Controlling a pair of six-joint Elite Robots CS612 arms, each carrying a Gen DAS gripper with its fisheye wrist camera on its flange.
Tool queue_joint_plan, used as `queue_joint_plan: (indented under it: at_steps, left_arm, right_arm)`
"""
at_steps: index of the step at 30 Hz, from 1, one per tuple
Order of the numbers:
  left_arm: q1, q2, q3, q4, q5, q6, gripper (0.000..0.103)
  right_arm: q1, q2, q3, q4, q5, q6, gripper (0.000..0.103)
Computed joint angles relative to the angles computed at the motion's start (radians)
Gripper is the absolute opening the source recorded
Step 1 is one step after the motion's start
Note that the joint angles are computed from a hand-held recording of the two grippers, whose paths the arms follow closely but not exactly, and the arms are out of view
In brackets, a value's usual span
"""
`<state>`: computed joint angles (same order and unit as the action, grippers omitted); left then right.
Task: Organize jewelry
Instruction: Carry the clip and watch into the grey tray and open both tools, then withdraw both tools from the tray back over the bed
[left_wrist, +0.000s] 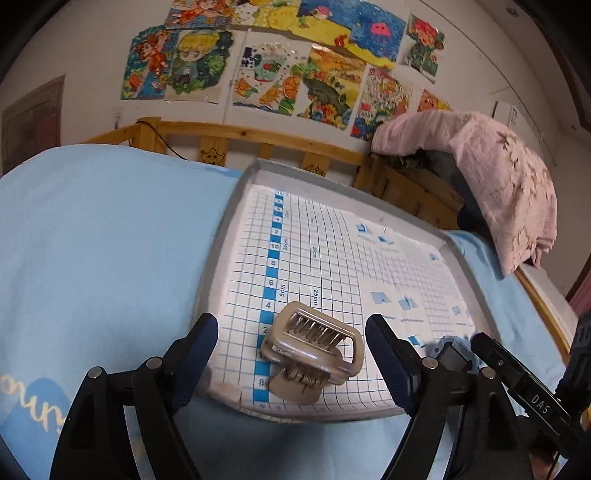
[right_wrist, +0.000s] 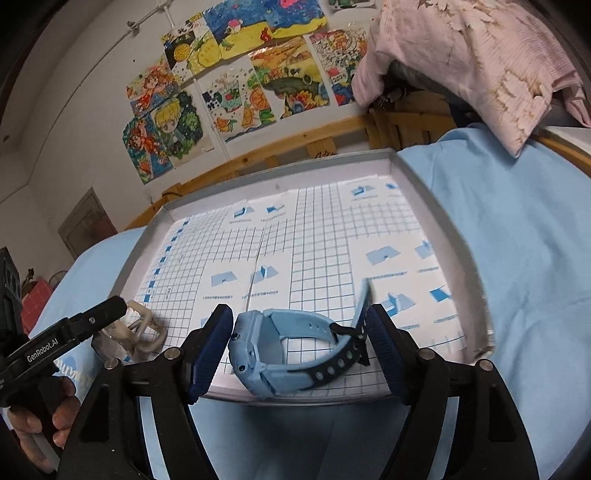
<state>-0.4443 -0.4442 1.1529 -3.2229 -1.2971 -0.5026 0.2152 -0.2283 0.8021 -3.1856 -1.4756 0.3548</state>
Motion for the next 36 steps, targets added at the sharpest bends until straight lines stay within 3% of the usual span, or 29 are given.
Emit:
queue_joint_plan:
  at_steps: [4, 14, 20, 27, 36]
  left_arm:
    - [-0.02, -0.033, 0.073, -0.104, 0.081, 0.003, 0.1]
    - [-0.094, -0.148, 0.304, -0.376, 0.255, 0.085, 0.103]
    - [-0.149, -0.212, 0.45, -0.525, 0.341, 0.137, 0.103]
    - [-0.22, -0.257, 0.598, -0.684, 0.439, 0.208, 0.103]
    - [-0.297, -0.286, 0.746, -0.802, 0.54, 0.186, 0.103]
  right_arm:
    - [0.004, -0.045, 0.093, -0.118, -0.037, -0.044, 0.08]
    - [0.02, -0.209, 0.409, -0.47, -0.1, -0.152, 0.101]
    - [0.033, -0.291, 0.574, -0.618, -0.119, -0.162, 0.101]
    - [0.052, -0.351, 0.74, -0.776, -0.14, -0.173, 0.101]
    - [0.084, -0.397, 0.904, -0.93, -0.186, -0.211, 0.101]
